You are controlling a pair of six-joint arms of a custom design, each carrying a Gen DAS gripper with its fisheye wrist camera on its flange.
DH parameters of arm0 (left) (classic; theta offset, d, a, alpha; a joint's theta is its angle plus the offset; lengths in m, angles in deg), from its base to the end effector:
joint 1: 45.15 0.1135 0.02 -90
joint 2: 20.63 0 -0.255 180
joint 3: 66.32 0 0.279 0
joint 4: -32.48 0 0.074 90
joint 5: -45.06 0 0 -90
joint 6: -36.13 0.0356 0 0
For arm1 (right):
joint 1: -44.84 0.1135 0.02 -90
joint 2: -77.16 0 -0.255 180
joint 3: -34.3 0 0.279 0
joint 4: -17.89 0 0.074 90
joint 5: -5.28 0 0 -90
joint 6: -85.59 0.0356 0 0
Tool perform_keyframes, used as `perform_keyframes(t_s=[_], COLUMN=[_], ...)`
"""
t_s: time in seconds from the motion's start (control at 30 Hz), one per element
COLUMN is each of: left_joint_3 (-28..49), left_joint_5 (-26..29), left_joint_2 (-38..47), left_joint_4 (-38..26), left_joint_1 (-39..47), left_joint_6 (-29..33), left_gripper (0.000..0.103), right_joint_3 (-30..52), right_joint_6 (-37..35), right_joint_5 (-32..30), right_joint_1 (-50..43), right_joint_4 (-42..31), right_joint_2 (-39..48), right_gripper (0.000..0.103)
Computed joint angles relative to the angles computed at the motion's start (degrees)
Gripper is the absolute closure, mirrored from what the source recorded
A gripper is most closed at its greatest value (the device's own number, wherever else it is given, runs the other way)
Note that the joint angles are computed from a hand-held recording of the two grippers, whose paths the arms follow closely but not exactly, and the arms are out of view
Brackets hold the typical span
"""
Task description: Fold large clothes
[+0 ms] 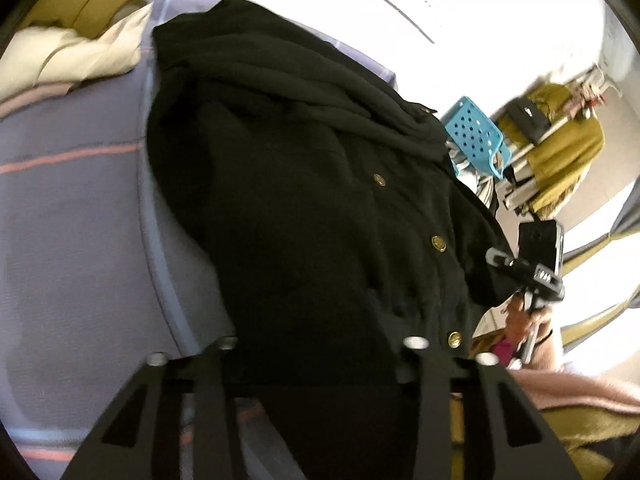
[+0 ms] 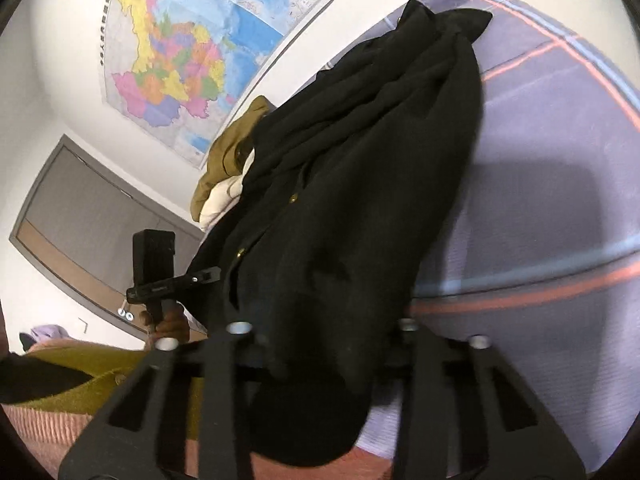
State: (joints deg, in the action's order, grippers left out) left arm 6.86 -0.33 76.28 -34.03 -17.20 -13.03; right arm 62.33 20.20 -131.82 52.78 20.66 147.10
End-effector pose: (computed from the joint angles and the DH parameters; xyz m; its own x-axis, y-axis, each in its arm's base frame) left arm 0.2817 0.1212 0.1550 -0.8882 0.0558 -0.4561 0.3233 0.7812 -0.5340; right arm 0.2107 0.0557 0.1047 -0.8419 0.1688 -0.5126 -0.3367 0.5779 0.7434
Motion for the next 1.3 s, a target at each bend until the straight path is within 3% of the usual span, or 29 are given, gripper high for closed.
perform_keyframes(t_s=[0.07, 0.13, 0.33, 0.47, 0.6, 0.7, 0.8, 0.93, 1.17, 1.3], left_joint_3=[1.16, 2.44, 8.94, 10.97, 9.82, 10.98, 13.38, 16.86, 25.56, 31.03], left_joint_5=[2.2, 4.15, 11.5, 13.39, 11.57, 9.27, 9.99, 9.68, 8.86, 7.33], left_joint_2=[-0.33, -1.59, -4.1, -4.2, -3.11, 0.05, 1.54, 1.81, 4.4, 6.02], left_joint_4=[-3.2, -5.81, -21.39, -29.43, -27.07, -25.46, -27.32, -27.73, -26.33, -22.07], left_joint_1=[1.51, 3.34, 12.7, 16.61, 15.91, 15.69, 16.5, 15.04, 10.04, 6.16], left_joint_6=[1.61, 3.58, 17.5, 26.24, 24.78, 23.38, 24.7, 21.84, 15.13, 8.23], left_gripper=[0.084, 0.092, 0.095, 0.094, 0.094, 0.094, 0.094, 0.094, 0.093, 0.093], right_joint_3=[-2.45, -4.72, -5.81, -5.94, -4.97, -5.28, -3.37, -0.06, 9.53, 16.61], right_joint_6=[4.31, 6.85, 8.99, 8.91, 7.24, 8.49, 8.85, 9.96, 12.1, 12.69], right_joint_5=[-1.38, -1.29, 0.47, -1.08, 1.55, 1.94, 3.39, 3.27, 1.66, 1.65], right_joint_1=[0.17, 0.57, 2.64, 3.2, 4.57, 4.32, 5.15, 3.83, 0.8, -0.14], right_joint_4=[3.51, 2.37, -15.47, -22.48, -25.0, -23.09, -21.48, -17.92, -8.39, -5.31], right_joint_2=[-4.36, -13.21, -43.43, -53.86, -49.07, -47.33, -45.25, -39.35, -21.11, -11.24], right_gripper=[0.085, 0.087, 0.09, 0.091, 0.091, 0.091, 0.091, 0.091, 0.09, 0.089])
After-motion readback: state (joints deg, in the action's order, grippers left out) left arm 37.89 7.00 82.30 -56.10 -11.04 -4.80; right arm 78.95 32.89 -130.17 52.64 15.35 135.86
